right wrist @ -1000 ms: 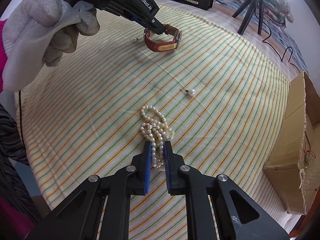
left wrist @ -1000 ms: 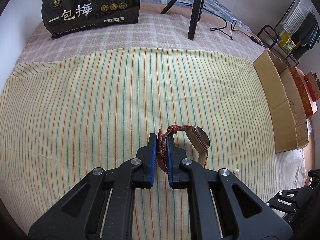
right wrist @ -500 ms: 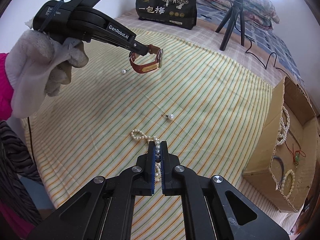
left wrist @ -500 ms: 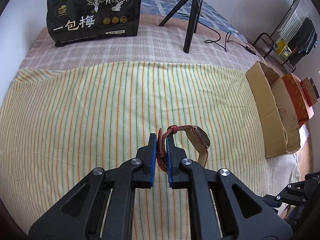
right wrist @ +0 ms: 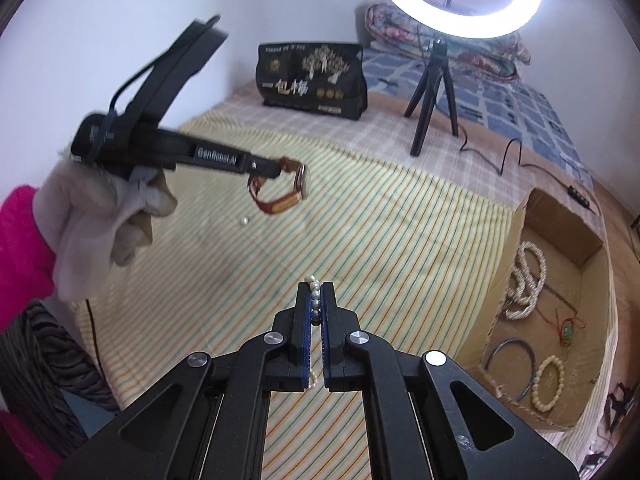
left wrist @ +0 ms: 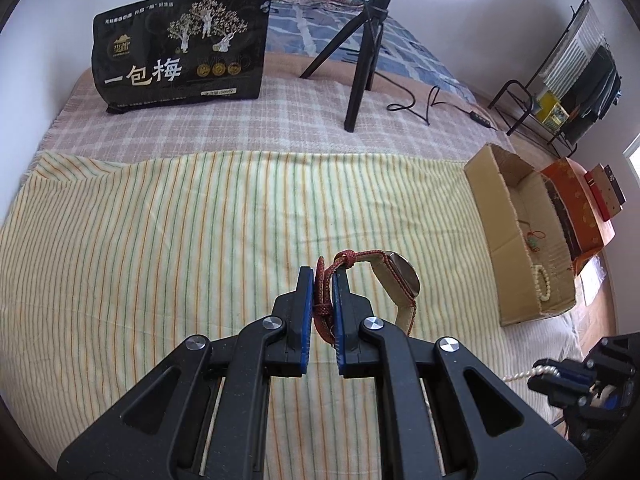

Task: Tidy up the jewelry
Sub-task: 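Carry the watch with the left tool while the right tool carries the pearl strand to the box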

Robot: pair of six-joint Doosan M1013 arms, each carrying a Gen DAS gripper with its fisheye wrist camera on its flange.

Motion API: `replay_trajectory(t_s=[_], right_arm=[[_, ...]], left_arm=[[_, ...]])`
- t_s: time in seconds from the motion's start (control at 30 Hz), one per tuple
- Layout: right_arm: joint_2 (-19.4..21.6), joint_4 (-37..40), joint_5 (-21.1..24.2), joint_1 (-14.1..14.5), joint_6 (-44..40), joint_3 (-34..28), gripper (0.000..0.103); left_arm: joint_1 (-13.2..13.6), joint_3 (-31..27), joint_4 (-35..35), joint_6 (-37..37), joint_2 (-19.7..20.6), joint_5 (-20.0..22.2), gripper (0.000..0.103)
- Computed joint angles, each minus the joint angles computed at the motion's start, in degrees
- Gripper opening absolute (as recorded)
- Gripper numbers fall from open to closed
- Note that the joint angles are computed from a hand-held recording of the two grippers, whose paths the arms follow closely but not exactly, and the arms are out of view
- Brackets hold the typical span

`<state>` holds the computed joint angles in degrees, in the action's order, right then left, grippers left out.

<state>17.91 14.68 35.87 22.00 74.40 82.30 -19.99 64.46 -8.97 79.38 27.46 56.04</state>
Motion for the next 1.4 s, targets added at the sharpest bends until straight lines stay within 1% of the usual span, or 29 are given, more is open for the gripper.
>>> replay_trajectory(t_s=[0.27,0.43,0.67,0.9,1.1,1.3,1.4], right_arm=[[-0.7,2.0,-3.3,-1.1,0.9,-0.8,0.003],[-1.6,1.3,-5.9,-2.0,3.4,-0.8,0.003],[-3.2,-2.4,-10.2,-3.9,9.9,0.0,0.003],[-4.9,-9.6,-13.3,-6.0,19.3,1.4,0.003],[-5.5,-16.3,-13.2,-7.3,26.9,2.1,0.003],[-5.2,-19.6,-11.9,-8.6,30.9,2.3,0.003],[-5.0,-20.4,-11.1,-9.1,31.2,2.3,0.003]], left_arm=[[-1.1,0.4,-2.0,2.5,-1.2,-1.5,0.007],[-1.7,0.4,-4.3,4.3,-1.7,-2.4,0.007],[-2.7,-0.1,-7.2,6.5,-1.9,-2.8,0.007],[-4.2,-1.3,-9.1,8.4,-1.4,-2.5,0.007],[-5.5,-2.7,-10.1,9.3,-0.4,-1.8,0.007],[-7.1,-4.2,-10.4,10.1,0.6,-1.6,0.007],[-7.8,-5.3,-10.6,10.4,1.4,-1.1,0.007]])
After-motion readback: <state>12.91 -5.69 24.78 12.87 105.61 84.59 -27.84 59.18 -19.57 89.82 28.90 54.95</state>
